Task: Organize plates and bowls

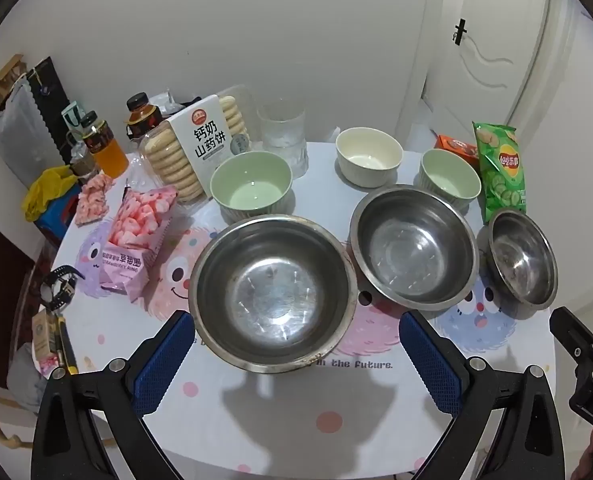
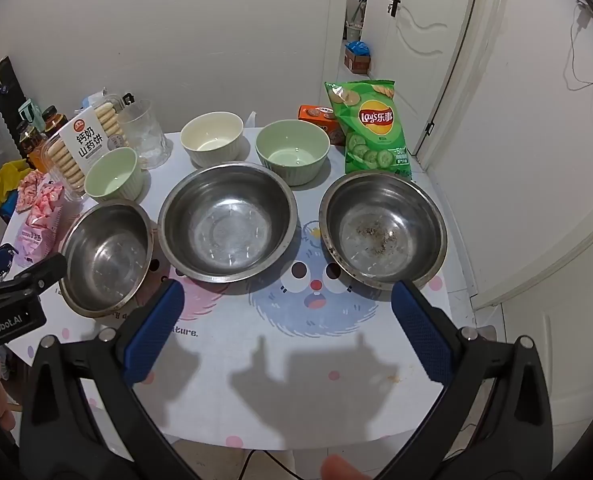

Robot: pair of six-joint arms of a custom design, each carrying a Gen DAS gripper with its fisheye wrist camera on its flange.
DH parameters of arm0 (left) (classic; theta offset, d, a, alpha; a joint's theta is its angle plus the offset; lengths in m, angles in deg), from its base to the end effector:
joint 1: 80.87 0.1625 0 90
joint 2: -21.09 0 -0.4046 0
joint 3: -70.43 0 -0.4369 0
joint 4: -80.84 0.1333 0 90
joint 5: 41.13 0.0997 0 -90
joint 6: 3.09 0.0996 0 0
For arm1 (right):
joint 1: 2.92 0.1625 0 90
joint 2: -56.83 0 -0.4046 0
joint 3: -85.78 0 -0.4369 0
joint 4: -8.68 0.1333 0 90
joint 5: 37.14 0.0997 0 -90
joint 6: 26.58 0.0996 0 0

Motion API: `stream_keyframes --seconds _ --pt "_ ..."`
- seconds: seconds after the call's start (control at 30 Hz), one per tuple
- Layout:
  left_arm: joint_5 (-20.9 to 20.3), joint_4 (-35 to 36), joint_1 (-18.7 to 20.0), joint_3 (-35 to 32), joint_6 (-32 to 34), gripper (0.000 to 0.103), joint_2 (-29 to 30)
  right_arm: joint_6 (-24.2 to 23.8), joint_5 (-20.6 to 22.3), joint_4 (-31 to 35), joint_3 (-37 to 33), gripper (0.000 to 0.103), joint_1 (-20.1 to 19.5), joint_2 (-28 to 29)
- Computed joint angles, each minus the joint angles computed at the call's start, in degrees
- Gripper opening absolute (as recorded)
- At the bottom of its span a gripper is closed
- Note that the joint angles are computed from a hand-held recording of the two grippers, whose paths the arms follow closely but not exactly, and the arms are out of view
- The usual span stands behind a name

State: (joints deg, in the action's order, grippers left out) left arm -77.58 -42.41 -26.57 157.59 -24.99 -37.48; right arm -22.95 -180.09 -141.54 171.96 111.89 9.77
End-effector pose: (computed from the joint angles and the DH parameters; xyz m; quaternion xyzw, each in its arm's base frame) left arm -0.2345 -0.6920 0.2478 0.0890 0.8878 -0.2487 0.3770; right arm 0.3548 -0.6393 0.1629 0.0815 -0.8800 0.2665 0.3846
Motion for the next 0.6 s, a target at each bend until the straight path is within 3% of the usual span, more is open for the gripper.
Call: stream_keyframes --seconds 0.6 --pt "0.23 1.12 0.06 -0.34 -0.67 0.103 -0.42 -0.71 0.34 0.01 -0.06 0.103 -0.14 -0.62"
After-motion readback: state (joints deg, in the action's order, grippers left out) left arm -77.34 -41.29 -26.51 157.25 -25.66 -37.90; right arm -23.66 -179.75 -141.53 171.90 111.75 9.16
